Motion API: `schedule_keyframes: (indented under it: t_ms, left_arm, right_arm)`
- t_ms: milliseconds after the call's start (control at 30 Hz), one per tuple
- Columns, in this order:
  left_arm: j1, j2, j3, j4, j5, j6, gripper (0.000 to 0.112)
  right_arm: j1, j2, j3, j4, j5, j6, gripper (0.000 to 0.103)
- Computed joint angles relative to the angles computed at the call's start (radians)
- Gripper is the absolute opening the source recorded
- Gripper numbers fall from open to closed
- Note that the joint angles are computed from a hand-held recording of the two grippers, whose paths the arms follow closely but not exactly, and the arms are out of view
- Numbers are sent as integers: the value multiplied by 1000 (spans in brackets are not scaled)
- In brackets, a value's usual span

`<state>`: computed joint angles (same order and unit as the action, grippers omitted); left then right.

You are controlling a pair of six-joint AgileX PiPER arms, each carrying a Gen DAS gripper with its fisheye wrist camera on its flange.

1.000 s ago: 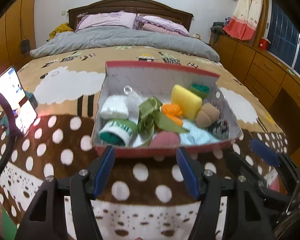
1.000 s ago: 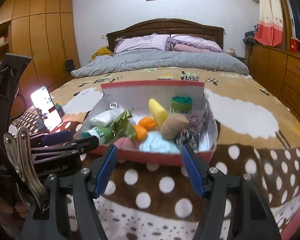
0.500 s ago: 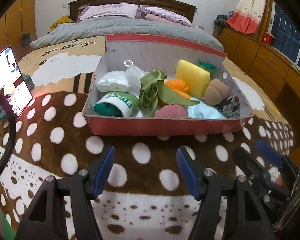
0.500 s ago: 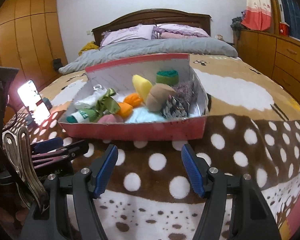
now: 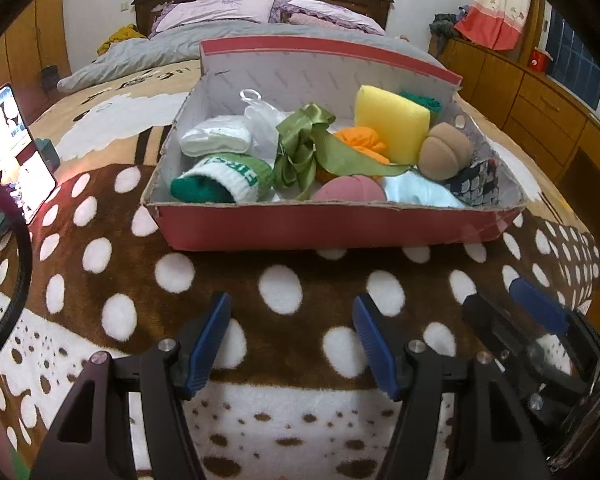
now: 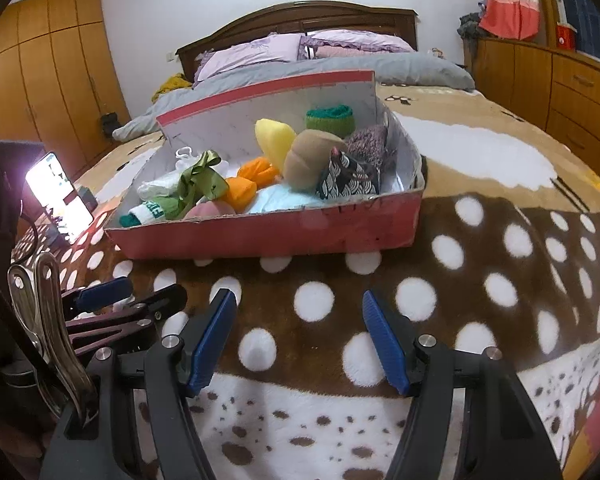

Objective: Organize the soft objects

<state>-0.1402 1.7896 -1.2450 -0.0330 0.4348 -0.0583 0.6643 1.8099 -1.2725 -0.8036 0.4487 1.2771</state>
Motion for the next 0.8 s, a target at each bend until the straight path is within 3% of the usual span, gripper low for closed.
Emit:
schedule_keyframes:
  t_ms: [800]
  left_arm:
    - [-4, 10, -7, 39, 4, -48, 67]
  right_arm:
    - [4, 2, -9, 46, 17, -11, 67]
